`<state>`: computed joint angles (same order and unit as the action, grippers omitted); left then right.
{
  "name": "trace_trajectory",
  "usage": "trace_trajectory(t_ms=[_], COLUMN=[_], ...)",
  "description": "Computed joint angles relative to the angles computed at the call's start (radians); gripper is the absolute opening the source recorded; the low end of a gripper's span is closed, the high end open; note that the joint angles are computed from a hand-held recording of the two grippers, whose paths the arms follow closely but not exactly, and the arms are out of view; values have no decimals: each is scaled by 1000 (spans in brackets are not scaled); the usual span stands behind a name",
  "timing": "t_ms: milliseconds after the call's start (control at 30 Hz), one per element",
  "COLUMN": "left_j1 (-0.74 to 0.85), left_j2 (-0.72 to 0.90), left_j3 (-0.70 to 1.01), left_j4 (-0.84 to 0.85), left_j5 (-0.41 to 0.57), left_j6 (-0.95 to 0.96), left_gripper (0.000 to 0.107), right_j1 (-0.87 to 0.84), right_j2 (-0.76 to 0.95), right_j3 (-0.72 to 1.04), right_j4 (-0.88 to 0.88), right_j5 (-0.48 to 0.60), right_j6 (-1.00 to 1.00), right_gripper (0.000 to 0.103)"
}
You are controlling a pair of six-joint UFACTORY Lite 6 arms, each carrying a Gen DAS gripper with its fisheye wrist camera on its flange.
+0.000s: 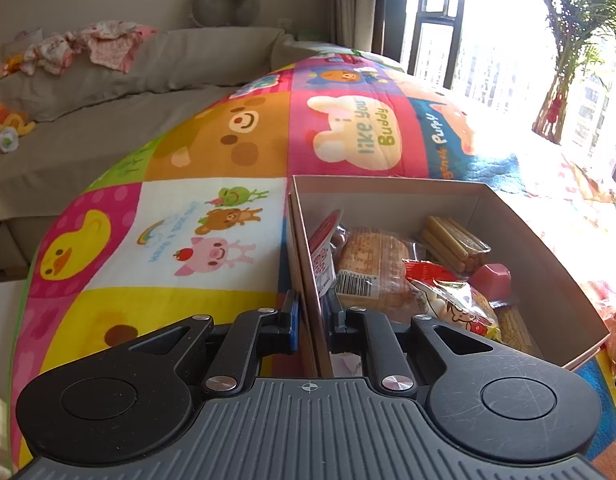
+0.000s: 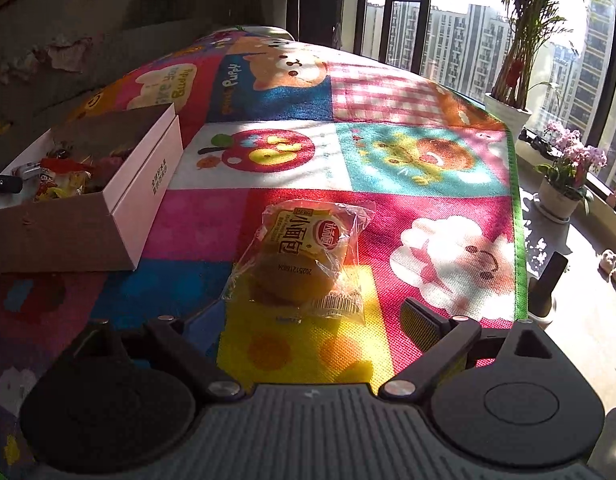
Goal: Organize objects
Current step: 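Move the right tool to the yellow-wrapped bread bun and grasp it, then carry the bread bun with the right tool into the pink box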
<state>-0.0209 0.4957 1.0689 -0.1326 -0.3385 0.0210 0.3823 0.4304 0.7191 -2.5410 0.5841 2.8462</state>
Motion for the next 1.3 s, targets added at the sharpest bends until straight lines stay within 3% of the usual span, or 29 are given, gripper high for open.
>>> trace_trajectory(t_ms=[267,467,633,733,1000,1300], left_j1=[6,6,8,11,28,29], left_j2=[7,7,6,9,18,18], left_j3=[16,15,12,16,21,20], left_j4=[45,50,54,73,172,178], left_j5=[13,12,10,11,5,3], left_j6=[-39,-44,-46,-66,-160,-167], left_gripper=[15,15,15,15,16,16], right_j1=[1,7,-39,-59,-10,122], right_j2=[168,226,229,188,-51,-413], right_j3=[260,348,344,295,56,-119], right_j4=[93,151,15,-99,-193,-61], right_j5=[-81,-100,-144,-168,-195,-301], right_j6=[-178,-266,-114,9,57,-120], right_gripper=[97,97,92,84,81,81])
